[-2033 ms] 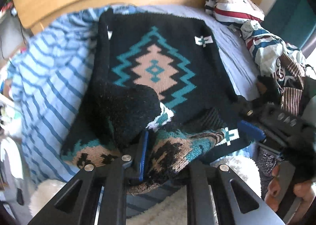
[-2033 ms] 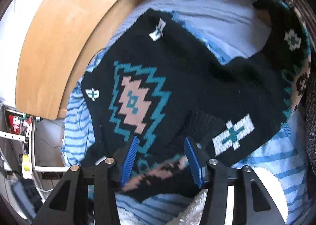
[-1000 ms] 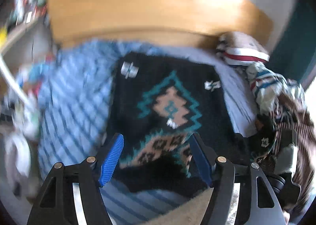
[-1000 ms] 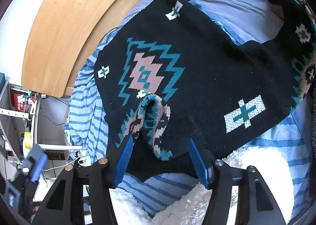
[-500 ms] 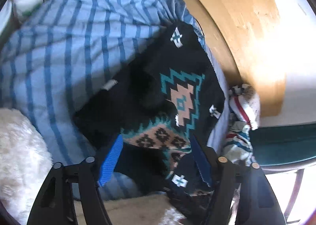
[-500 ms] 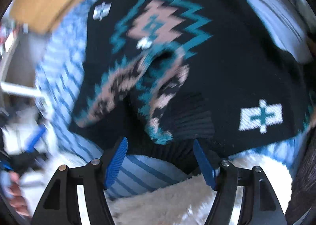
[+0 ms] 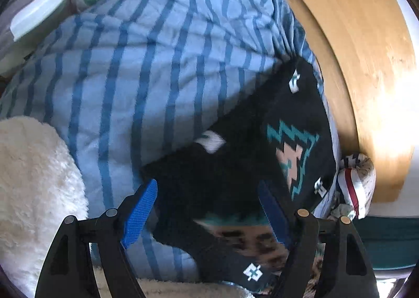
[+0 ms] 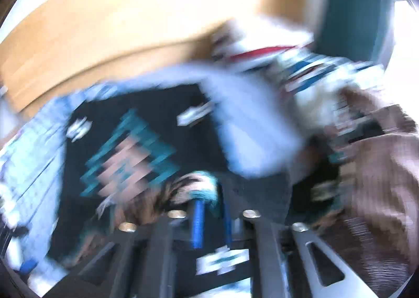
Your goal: Fold clothes
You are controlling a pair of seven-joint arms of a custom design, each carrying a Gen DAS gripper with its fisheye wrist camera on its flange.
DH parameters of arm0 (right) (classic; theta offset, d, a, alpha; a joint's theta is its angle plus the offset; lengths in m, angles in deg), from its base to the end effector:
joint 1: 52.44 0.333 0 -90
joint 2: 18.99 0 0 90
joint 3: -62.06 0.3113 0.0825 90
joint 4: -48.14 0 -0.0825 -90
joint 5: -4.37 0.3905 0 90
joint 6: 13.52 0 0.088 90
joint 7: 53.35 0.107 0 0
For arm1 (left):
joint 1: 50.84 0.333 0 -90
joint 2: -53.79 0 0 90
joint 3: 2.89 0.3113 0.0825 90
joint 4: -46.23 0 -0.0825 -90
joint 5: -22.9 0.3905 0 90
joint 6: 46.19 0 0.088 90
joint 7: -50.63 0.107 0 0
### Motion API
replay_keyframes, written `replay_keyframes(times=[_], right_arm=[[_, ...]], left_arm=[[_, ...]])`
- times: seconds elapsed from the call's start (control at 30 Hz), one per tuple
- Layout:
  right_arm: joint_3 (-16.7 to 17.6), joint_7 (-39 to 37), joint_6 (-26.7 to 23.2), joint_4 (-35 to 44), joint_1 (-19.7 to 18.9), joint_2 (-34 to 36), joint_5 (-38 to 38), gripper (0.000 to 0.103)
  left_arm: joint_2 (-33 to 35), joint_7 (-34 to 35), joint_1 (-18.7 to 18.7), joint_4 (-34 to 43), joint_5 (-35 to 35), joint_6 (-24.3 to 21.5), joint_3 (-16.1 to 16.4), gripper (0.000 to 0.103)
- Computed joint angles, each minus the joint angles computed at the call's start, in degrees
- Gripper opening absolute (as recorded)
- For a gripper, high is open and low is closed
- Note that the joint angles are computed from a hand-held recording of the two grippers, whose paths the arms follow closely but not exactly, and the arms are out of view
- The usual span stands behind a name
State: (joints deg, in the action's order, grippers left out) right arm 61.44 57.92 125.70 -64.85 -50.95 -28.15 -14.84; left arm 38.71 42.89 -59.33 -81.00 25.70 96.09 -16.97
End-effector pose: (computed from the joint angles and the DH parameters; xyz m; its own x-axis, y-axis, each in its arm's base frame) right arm 0.5645 0.0071 0.6041 -0.2039 -0.9738 0.1008 -0.7805 0.0995 -0.6172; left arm 0.4796 -0.2086 0.5315 0.8238 -0.2648 0.5012 -0.2830 -0.9582 -0.0411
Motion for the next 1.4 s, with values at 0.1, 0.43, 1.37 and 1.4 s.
replay_keyframes(times=[0.1,0.43,1.37,1.4], right_arm=[[2.0,6.5,-7.4,1.7,-2.4,0.6,-10.3,0.086],[-1.0,-12.3,-13.2,3.5,2.8,4.9,16.6,0.083],[5.7,-47.7,-27.9,40.5,10.0,37.3,31.6,0.083],[5.9,-48.7,-28.2,42.3,10.9,39.0,30.5,0.083]], left_arm=[[1.8,4.0,-1.6,1.0,-4.4,-0.6,1.2,0.078],[5.7,26.0,-4.3,2.9,-23.0,-0.4,4.7,0.039],[5.9,11.9,-2.5,-7.9,-18.7,19.3,3.1,0.009],[5.9,13.2,-3.0,-8.3,-20.6,20.0,3.6,0.009]])
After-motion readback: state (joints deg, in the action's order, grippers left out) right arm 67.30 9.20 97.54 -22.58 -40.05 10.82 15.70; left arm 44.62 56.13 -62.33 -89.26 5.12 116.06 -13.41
